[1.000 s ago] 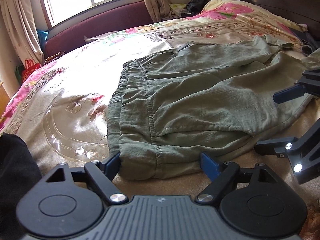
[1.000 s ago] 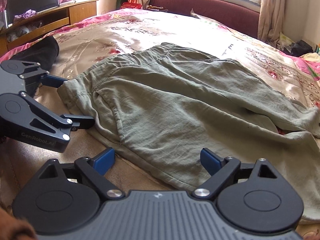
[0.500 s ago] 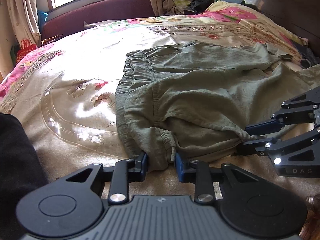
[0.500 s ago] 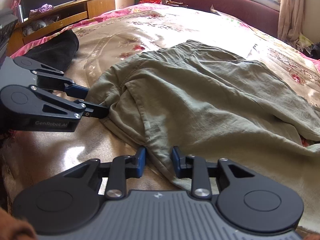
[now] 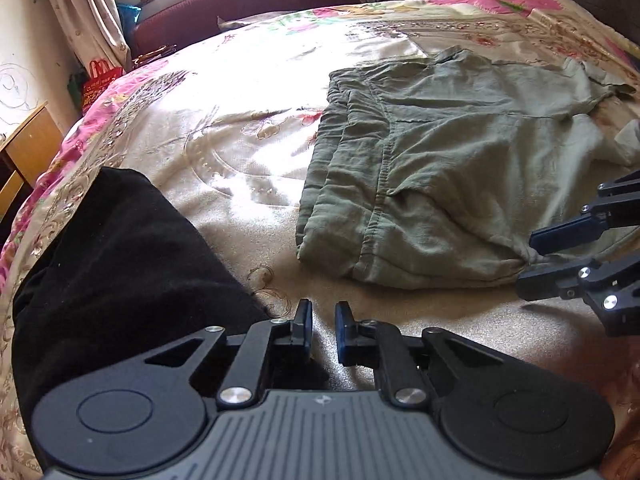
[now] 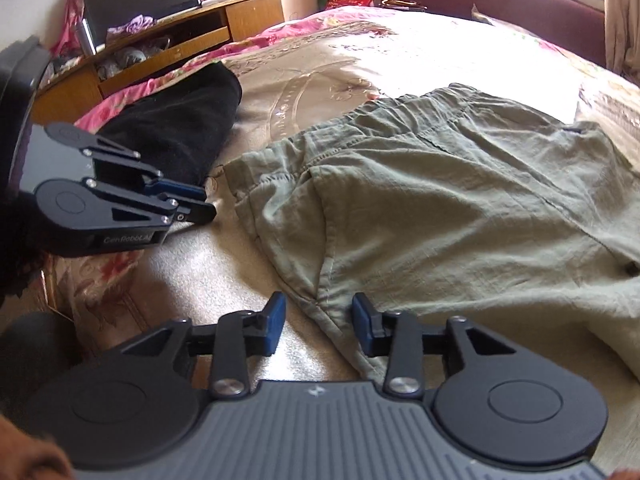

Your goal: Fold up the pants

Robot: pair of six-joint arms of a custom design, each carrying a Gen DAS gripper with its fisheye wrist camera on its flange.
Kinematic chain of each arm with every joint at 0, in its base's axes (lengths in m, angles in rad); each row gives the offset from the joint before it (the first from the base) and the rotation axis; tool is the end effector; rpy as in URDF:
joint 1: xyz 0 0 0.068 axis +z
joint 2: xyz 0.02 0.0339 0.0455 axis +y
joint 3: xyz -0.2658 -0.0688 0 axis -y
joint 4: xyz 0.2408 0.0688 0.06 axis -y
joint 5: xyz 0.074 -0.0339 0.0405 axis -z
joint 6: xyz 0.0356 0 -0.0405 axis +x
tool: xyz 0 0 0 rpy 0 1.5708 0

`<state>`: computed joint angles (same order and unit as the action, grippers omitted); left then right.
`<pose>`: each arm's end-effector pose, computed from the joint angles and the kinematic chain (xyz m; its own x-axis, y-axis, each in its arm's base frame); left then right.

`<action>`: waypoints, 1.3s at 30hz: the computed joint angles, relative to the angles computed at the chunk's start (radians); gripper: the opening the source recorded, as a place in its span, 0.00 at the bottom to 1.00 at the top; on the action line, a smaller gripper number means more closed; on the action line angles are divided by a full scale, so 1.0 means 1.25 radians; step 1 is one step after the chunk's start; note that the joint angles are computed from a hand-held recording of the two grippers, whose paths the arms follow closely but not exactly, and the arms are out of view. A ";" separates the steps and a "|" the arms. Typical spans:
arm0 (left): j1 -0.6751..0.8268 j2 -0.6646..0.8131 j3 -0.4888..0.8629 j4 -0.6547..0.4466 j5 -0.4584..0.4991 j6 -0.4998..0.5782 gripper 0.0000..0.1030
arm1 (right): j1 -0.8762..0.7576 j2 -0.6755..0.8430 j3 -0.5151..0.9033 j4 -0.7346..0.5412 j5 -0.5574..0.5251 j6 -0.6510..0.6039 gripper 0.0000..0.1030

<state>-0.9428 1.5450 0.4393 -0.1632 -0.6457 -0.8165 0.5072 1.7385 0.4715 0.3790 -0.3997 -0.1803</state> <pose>0.1379 -0.1535 0.0931 -0.7785 0.0816 -0.6223 -0.0382 0.9835 0.1768 0.2214 0.1389 0.0809 -0.5484 -0.4937 -0.6749 -0.7729 0.6072 0.1839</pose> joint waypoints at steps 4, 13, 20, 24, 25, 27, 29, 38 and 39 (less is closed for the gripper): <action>-0.052 -0.004 0.062 -0.054 -0.032 0.006 0.27 | -0.135 -0.116 -0.050 -0.050 -0.047 0.008 0.38; -0.109 0.260 0.375 0.060 0.061 0.191 0.28 | -0.747 -0.098 0.024 -0.193 -0.124 -0.139 0.42; -0.120 0.576 0.820 0.013 0.208 0.321 0.29 | -1.094 0.174 0.298 -0.211 -0.141 -0.034 0.46; -0.121 0.715 1.068 -0.087 0.237 0.384 0.31 | -1.142 0.282 0.427 -0.240 -0.194 0.025 0.44; -0.118 0.742 1.114 -0.108 0.243 0.394 0.32 | -1.142 0.292 0.435 -0.227 -0.204 0.034 0.44; -0.112 0.784 1.190 -0.147 0.248 0.408 0.33 | -1.129 0.308 0.441 -0.185 -0.210 0.064 0.45; -0.103 0.826 1.261 -0.191 0.245 0.422 0.34 | -1.118 0.330 0.456 -0.163 -0.221 0.087 0.47; -0.071 0.878 1.353 -0.238 0.225 0.414 0.43 | -1.143 0.370 0.508 -0.161 -0.281 0.132 0.04; -0.069 0.891 1.373 -0.237 0.221 0.422 0.43 | -1.157 0.365 0.507 -0.158 -0.285 0.131 0.03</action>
<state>-1.0286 2.6587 2.1557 -0.4597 -0.3692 -0.2894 -0.9388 2.1942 1.1055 0.1811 -0.7554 -0.0162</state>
